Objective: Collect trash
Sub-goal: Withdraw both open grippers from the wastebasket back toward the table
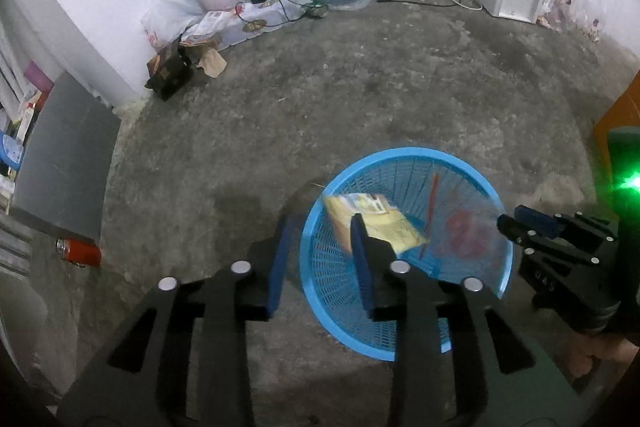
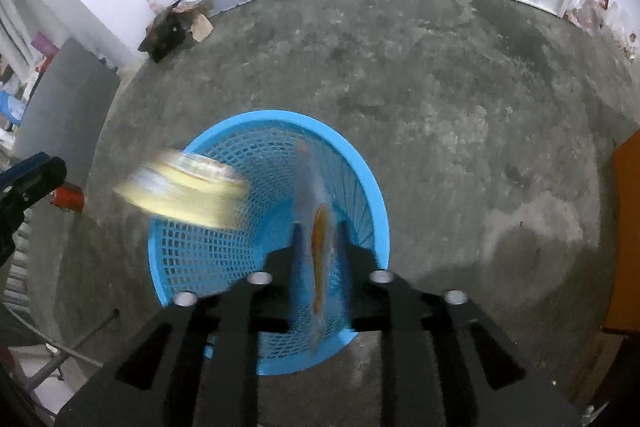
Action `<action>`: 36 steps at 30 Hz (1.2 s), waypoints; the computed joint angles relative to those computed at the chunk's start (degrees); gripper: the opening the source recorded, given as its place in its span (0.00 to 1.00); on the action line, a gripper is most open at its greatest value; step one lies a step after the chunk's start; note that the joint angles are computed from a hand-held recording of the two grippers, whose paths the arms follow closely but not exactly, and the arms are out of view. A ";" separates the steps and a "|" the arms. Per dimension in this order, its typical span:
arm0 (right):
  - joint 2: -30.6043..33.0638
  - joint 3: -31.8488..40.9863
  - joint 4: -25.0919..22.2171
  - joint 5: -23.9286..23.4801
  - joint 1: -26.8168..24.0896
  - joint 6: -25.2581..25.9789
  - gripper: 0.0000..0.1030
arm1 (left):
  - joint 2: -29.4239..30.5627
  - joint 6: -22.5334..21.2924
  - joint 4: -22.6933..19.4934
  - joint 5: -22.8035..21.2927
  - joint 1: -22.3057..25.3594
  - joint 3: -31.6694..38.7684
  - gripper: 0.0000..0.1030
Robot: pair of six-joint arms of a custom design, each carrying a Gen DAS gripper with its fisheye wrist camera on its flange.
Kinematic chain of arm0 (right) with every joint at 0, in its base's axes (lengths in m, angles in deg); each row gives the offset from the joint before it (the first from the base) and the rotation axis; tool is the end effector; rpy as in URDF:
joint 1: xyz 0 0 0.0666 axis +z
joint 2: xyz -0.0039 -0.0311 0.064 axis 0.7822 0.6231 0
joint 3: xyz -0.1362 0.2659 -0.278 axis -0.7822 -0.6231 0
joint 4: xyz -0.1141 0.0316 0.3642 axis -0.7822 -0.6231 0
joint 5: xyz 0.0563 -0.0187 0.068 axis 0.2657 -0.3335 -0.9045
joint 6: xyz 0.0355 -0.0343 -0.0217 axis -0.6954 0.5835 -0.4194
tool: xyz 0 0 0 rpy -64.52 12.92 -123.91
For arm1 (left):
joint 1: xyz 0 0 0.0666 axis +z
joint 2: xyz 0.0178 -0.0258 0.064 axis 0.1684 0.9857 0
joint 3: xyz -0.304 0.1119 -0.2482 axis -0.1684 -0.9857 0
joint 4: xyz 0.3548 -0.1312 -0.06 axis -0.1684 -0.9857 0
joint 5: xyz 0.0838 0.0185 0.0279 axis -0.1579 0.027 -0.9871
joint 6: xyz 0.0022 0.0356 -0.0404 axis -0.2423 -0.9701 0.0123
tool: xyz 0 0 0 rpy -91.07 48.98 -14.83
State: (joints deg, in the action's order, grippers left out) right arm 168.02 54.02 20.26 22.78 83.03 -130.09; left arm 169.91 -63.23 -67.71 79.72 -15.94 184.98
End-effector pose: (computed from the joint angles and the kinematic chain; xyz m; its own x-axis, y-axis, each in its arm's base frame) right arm 0.5683 0.3397 0.3015 -0.7875 0.5009 -0.3592 0.4535 0.8655 0.2128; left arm 0.6487 -0.3078 0.3730 -0.6874 0.5785 -0.4391 0.5559 0.8082 0.1945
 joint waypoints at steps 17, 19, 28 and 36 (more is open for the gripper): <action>-3.89 10.48 -8.13 14.17 5.52 4.53 0.59 | -10.47 2.63 -0.44 2.84 1.26 -2.68 0.46; -4.12 14.16 -10.63 17.95 7.15 6.41 0.68 | -13.47 3.22 -0.86 4.15 2.03 -3.08 0.48; -1.90 32.07 -17.21 31.59 16.63 22.50 0.94 | -32.60 -2.64 -3.02 9.12 10.34 -10.75 0.57; 0.84 41.24 -12.79 24.79 23.83 36.90 0.94 | -51.29 -6.99 -4.86 15.20 30.16 -22.71 0.64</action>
State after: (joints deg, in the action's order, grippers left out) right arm 168.86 95.26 7.47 47.56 106.86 -93.19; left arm 118.62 -70.23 -72.57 94.92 14.23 162.27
